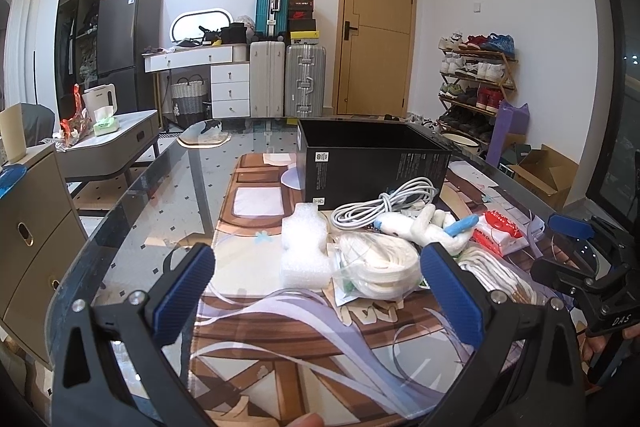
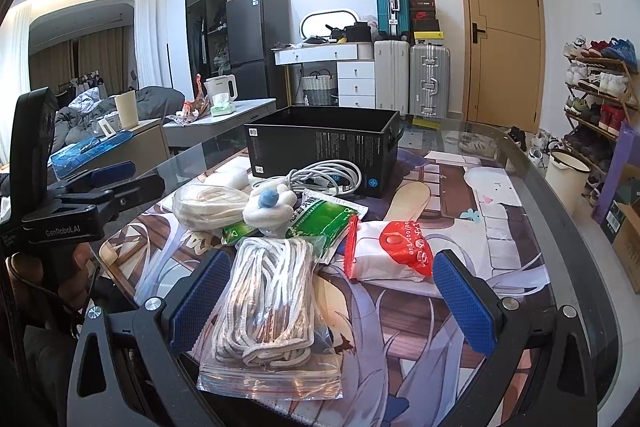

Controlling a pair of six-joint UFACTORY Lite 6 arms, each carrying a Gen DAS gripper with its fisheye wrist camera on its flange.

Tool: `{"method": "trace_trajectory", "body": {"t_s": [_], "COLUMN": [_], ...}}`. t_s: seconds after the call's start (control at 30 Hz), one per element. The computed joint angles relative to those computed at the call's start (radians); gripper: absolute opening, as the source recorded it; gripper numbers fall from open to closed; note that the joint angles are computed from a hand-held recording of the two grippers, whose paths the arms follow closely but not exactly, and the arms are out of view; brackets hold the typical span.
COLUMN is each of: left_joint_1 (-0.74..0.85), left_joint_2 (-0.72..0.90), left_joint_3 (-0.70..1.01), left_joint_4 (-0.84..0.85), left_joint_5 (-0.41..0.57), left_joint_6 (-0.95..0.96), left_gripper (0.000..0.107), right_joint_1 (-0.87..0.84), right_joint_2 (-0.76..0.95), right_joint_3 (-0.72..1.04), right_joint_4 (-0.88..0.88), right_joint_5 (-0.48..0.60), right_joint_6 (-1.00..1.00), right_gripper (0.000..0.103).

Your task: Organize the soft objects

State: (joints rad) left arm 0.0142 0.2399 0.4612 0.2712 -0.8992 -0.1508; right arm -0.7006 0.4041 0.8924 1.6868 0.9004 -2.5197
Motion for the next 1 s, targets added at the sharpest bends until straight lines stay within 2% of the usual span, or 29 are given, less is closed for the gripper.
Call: {"method": "trace_trajectory", "body": {"t_s": [1.0], "left_joint_1": [0.002], "left_joint_2": [-0.004], "left_joint_3": [-0.003], "left_joint_4": [0.000], "left_joint_5": [0.001], "left_joint_6": [0.001], "left_gripper": [0.103], "right_joint_1": [0.001], "right_joint_2": [-0.004], "right_joint_3": [-0.009], "right_joint_4": [0.000], "right_joint_5": [-0.003], "right_joint_6": [-0.014], "right_gripper": [0.103]}}
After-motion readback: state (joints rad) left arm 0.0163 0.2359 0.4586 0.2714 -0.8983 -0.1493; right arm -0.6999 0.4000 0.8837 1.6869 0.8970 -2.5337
